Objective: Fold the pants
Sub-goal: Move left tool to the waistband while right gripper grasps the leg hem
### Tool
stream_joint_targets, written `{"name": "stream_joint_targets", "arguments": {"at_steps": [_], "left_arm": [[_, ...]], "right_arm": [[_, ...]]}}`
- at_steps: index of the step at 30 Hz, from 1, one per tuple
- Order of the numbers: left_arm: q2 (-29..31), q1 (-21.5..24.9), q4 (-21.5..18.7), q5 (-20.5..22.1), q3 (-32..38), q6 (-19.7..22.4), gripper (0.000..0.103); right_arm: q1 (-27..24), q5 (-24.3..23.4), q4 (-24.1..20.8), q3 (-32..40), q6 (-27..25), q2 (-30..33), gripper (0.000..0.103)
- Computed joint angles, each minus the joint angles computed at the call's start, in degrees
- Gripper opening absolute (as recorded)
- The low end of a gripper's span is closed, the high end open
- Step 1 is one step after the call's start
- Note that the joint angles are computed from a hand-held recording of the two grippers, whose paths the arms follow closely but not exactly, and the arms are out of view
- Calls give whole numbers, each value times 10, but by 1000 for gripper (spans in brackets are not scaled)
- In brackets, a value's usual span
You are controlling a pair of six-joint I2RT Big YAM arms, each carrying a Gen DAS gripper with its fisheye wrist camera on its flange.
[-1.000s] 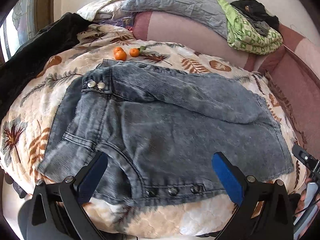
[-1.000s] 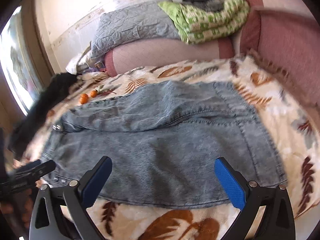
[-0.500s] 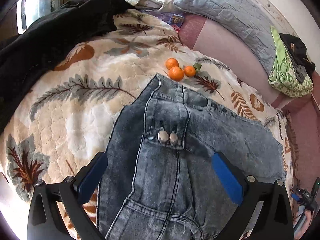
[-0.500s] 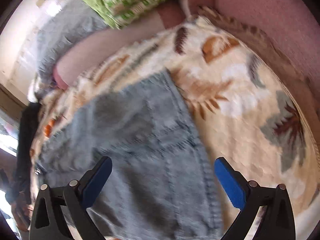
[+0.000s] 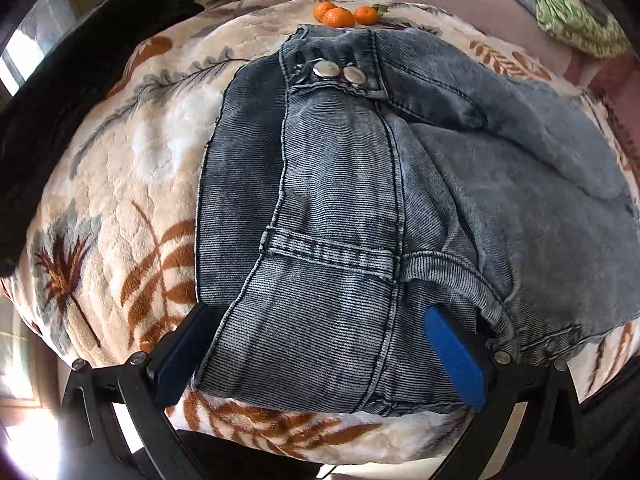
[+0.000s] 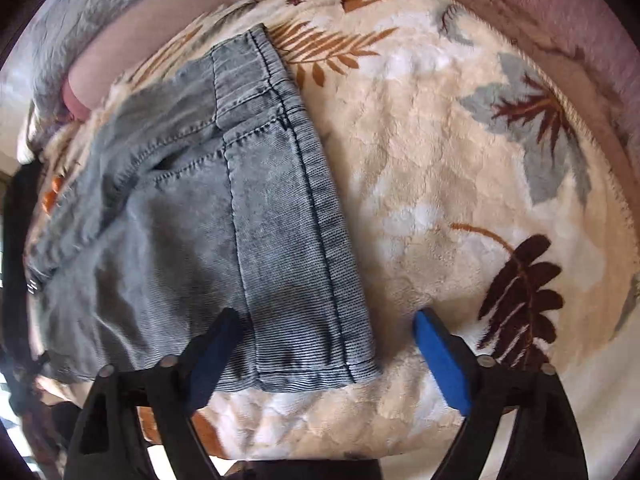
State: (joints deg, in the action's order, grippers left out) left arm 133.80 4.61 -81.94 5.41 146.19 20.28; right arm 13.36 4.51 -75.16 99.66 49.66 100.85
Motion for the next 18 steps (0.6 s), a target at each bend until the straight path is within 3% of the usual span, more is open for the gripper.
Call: {"name": "stream_joint_targets", "arguments": {"at_steps": [1,3,6,10,14,16,17,18], "left_arm": [[-13,-1,20,-5,-25,4,103],[-6,-1,10,-4,-14,1,103],[15,-1,-23,-10,29,14,103],[39,-7,-61,-23,79,31,103],[13,-10,-38,-30,42,43,103],[-31,-9,7,-28,-19,51,103],[-42,-8,21,-21,-28,49,103],[-47,-7,25,-7,-23,44,103]], "right_arm": [[5,13,-10,7,-8,1,47],[11,33,-35,23,-22,4,25],[40,103,-105,85,-51,24,21],[74,215,-198,161,-65,56,21],[54,151,-183,101,-58,67,21],[64,176,-165,68,-53,42,30],[65,174,-180,83,-45,45,37],[63,166,-174,87,-42,37,62]]}}
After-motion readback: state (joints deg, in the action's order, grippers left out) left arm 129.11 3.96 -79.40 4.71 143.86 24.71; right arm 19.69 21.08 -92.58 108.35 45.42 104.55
